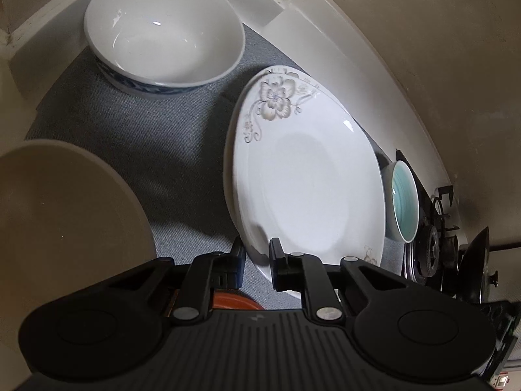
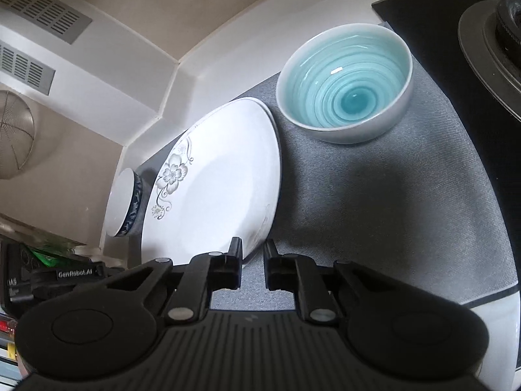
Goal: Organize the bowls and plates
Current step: 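Lower the white plate onto the other white plate with both grippers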
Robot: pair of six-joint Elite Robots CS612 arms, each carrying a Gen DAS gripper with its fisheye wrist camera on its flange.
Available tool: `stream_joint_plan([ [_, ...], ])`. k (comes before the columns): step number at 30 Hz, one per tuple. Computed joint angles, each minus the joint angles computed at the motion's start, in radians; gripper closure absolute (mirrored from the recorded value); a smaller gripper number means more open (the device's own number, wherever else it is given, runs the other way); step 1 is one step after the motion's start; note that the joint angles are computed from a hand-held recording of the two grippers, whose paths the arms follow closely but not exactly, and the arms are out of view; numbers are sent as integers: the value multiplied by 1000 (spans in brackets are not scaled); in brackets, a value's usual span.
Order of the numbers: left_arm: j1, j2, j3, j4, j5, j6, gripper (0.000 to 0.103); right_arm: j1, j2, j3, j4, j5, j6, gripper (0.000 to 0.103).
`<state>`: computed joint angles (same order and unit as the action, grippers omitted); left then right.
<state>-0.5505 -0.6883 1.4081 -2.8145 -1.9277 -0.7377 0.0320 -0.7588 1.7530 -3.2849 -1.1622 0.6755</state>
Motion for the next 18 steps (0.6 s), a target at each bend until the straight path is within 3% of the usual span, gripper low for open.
stream_joint_plan([
  [7, -14, -13, 14, -3, 74, 27, 86, 8, 7, -19, 23, -22, -9, 88],
  [18, -24, -39, 48, -21, 82, 80, 83, -2, -6, 10, -50, 8, 16, 85],
])
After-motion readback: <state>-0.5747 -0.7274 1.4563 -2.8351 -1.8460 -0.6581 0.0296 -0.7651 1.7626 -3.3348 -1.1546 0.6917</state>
